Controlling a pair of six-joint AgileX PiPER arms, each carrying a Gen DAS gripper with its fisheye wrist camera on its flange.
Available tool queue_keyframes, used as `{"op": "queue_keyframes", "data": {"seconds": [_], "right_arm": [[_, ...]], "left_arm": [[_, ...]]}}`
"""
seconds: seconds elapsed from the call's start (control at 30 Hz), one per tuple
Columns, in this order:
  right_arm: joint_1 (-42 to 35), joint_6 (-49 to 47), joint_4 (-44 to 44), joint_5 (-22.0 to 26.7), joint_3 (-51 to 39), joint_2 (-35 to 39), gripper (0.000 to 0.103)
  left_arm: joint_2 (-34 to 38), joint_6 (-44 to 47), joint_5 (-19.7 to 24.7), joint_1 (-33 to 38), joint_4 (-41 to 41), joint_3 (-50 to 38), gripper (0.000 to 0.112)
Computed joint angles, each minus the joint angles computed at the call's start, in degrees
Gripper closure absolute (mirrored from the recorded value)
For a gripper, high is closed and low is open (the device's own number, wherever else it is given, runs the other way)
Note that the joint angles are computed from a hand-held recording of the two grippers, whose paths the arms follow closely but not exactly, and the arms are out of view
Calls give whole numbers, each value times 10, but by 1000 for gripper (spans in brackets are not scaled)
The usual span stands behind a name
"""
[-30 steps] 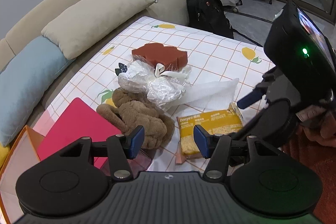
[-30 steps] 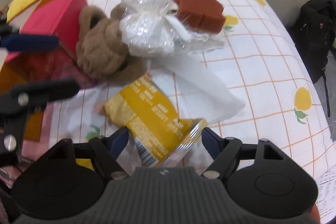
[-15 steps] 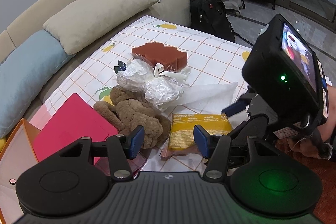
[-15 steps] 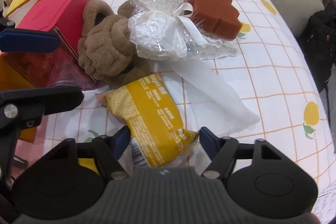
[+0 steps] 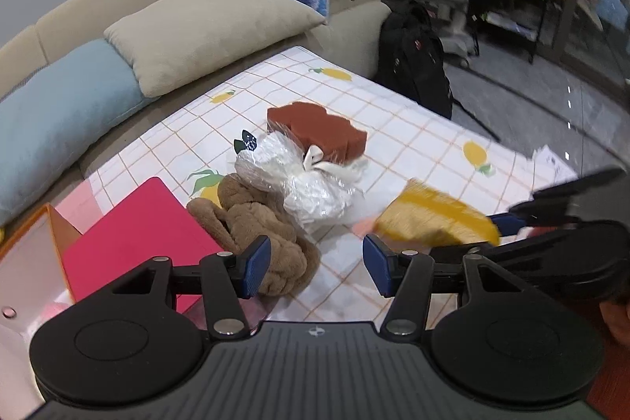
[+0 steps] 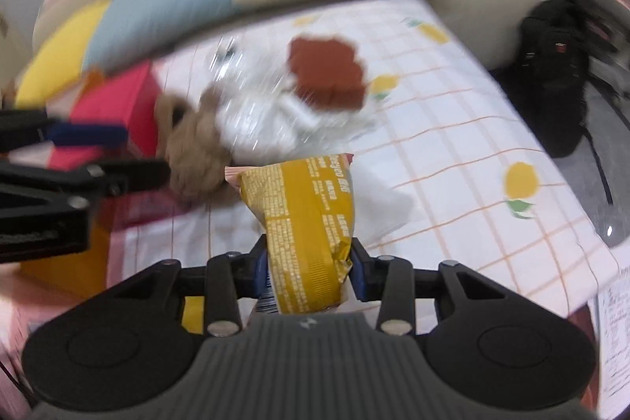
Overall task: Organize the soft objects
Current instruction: 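Grasp the yellow snack pack with the right gripper and lift it, then grasp the clear plastic-wrapped bundle with the left gripper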
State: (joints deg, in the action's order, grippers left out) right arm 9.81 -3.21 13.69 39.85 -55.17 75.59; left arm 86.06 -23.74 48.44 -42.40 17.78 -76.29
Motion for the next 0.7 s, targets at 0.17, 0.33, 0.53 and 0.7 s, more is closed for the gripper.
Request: {"op": "queue_keyframes", "data": {"seconds": [0.17,0.33,0.53,0.7], "right_arm": [[0,145,-87,-64,9,5,64],[1,224,-163,-133,-6,65,64],[3,200,-145,-162,-14,105,64],[3,176,-126,-163,-24,124,64]], "left_arm": [[35,-54,-18,16,-21,-33,48],[102,-125,3,11,9,-96,48],[187,-164,45,19,18,-169,48],[230,-150,62,24,15,-205,47]]}}
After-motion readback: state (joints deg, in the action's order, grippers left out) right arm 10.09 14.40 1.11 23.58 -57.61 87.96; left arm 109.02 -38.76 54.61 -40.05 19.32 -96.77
